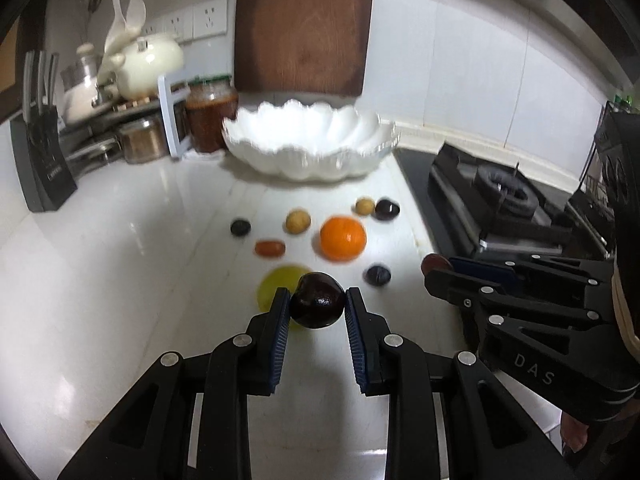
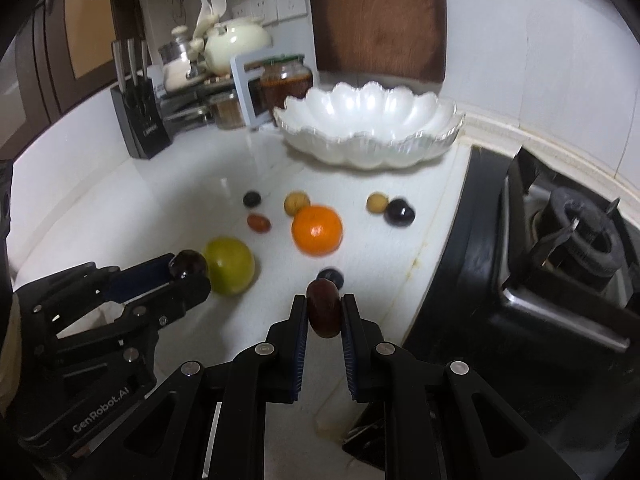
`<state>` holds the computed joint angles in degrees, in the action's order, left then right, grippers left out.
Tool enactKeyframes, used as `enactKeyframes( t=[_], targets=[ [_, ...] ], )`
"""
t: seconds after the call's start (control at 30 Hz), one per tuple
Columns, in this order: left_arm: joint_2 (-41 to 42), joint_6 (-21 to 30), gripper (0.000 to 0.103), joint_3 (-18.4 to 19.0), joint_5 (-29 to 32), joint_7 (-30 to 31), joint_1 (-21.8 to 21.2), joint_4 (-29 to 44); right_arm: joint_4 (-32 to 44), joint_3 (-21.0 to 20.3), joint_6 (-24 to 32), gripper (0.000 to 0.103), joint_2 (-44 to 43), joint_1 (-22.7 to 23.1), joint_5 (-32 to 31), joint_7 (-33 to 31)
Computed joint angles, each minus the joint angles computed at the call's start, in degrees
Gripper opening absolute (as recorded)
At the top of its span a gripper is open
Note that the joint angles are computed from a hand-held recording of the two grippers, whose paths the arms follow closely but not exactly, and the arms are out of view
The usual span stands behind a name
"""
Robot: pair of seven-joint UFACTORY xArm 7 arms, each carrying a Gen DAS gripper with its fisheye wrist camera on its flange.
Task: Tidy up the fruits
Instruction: 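Close the right tool on the red date while the left tool grasps the dark plum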
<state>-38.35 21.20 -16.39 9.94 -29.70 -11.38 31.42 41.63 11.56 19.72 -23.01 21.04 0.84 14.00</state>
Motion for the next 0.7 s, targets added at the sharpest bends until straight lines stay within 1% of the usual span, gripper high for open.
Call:
enactKeyframes(
  t=[0.17, 0.4, 0.53, 0.7],
  targets=[
    [-0.3, -0.3, 0.028, -1.2, 1.2, -1.1, 1.7, 1.7, 0.6, -0.6, -1.7, 0.018, -0.7, -0.4, -0.1, -0.3],
    [-1.1, 0.3, 0.028, -1.7, 2.1, -2.2, 2.8, 3.6, 1.3, -1.0, -3.4, 0.018, -1.5, -0.7, 0.2, -1.1],
    [-1.6, 0.2, 0.028, -1.8, 2.7, -2.8, 3.8, 4.4, 1.8, -0.2, -4.2, 0.018, -1.9, -1.7, -0.5, -0.1],
    [-1.6, -0.9, 0.028, -1.1, 3.3, -2.0, 4.6, 5.4, 3.2, 1.1, -5.1, 0.018, -1.4, -3.2, -2.0, 2.1]
  ],
)
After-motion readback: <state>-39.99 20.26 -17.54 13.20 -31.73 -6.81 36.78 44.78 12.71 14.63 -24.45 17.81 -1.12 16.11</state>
